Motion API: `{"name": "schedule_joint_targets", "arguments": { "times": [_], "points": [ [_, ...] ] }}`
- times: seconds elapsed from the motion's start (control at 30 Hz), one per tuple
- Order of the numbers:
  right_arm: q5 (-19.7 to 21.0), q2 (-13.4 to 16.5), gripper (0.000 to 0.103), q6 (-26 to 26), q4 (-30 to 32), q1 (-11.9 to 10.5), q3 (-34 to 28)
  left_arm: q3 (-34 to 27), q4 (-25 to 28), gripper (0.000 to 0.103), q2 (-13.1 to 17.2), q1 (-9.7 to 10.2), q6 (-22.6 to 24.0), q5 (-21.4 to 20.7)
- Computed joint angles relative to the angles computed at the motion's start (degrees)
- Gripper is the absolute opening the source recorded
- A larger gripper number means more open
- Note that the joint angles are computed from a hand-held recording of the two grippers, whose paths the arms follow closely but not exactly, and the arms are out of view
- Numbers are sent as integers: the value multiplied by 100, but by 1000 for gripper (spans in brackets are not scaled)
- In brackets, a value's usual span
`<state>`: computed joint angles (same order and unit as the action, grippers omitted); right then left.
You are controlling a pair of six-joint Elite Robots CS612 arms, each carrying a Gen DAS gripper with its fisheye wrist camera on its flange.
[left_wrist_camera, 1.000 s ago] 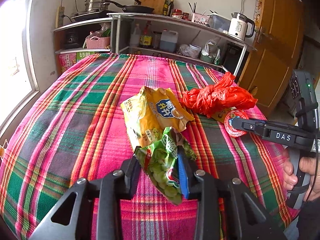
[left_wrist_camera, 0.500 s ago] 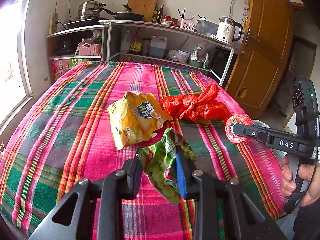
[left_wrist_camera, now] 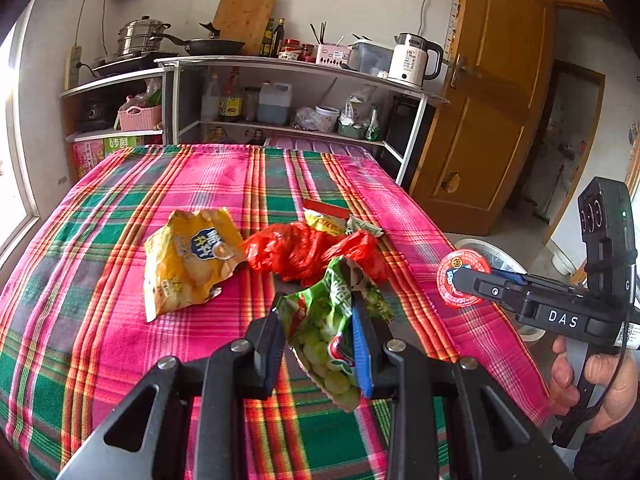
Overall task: Collect trash
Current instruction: 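Carry the green bag with the left tool while the right tool carries the cup to the bin, then open both tools to drop the green bag and plastic cup into the bin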
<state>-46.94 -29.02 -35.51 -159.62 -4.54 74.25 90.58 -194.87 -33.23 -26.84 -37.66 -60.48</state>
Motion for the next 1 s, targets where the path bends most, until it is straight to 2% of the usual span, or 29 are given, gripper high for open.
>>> {"name": "schedule_joint_targets", "arguments": {
  "times": [0.43,0.63,1.0],
  "points": [
    [-83,110,42,726,-468,-327,-153,-929,196,31,335,-45,659,-473],
    [-252,189,42,1141,-719,-474,-243,-1443,336,31,545,-71,958,-776],
    [-724,359,42,1788,-1062,-634,-452,-2342,947,31,922,-78,1329,-1329]
  ]
}}
